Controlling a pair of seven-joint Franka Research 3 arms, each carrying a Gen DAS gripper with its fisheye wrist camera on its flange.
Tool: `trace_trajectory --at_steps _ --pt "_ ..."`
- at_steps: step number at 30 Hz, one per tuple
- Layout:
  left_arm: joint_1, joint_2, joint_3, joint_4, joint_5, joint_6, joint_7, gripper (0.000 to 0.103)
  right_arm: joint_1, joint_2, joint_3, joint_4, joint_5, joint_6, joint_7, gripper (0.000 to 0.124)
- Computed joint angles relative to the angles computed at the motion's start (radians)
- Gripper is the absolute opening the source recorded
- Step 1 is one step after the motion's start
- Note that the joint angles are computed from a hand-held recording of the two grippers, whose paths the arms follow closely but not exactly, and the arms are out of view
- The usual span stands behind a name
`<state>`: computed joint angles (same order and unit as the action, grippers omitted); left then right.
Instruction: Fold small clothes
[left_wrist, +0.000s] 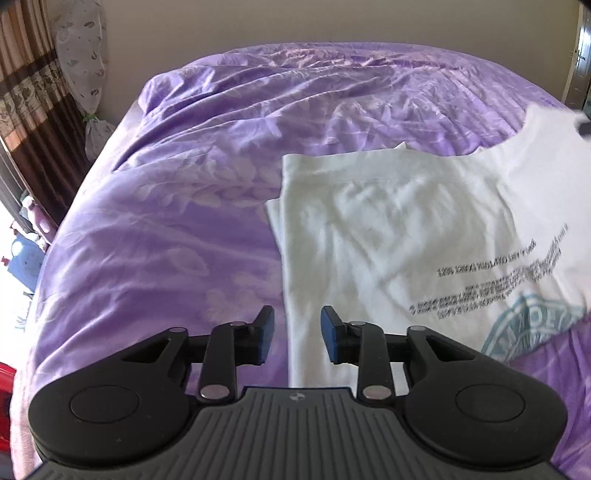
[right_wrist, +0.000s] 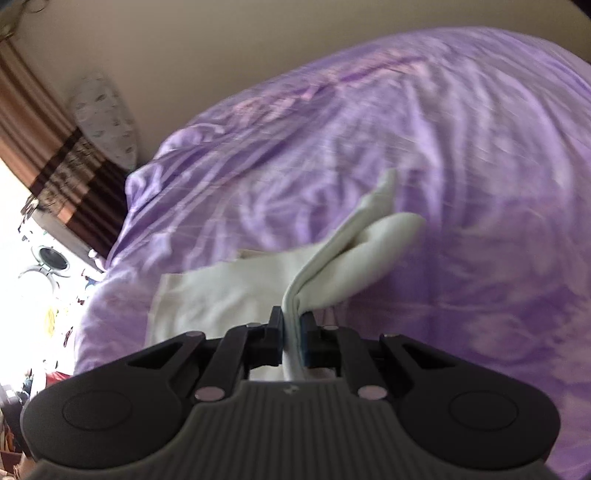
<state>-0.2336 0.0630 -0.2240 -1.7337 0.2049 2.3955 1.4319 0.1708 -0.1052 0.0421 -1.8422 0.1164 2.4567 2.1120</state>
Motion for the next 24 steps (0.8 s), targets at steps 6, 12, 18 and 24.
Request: trace_trajectory --at_steps 6,12,18,24 --pt "0.037 -0.102 0.027 -0.122 -0.067 0.033 0.110 0.039 0.084 0.207 0.039 0.273 -0.087 -0.056 0.087 0.004" --pt "0.075 -0.162 0.070 -0.219 -0.150 0.077 0.174 0.042 0.197 0.461 0.036 0.536 -0.077 -0.066 0.102 0.004" --pt "0.095 -0.141 0.089 -0.229 -0.254 0.097 0.265 0.041 0.287 0.717 0.028 0.806 -0.033 -0.164 0.059 0.004" --pt "0.096 -0.114 0.076 -0.213 -0.340 0.137 0.291 0.040 0.288 0.736 0.032 0.745 0.029 -0.128 -0.009 0.008"
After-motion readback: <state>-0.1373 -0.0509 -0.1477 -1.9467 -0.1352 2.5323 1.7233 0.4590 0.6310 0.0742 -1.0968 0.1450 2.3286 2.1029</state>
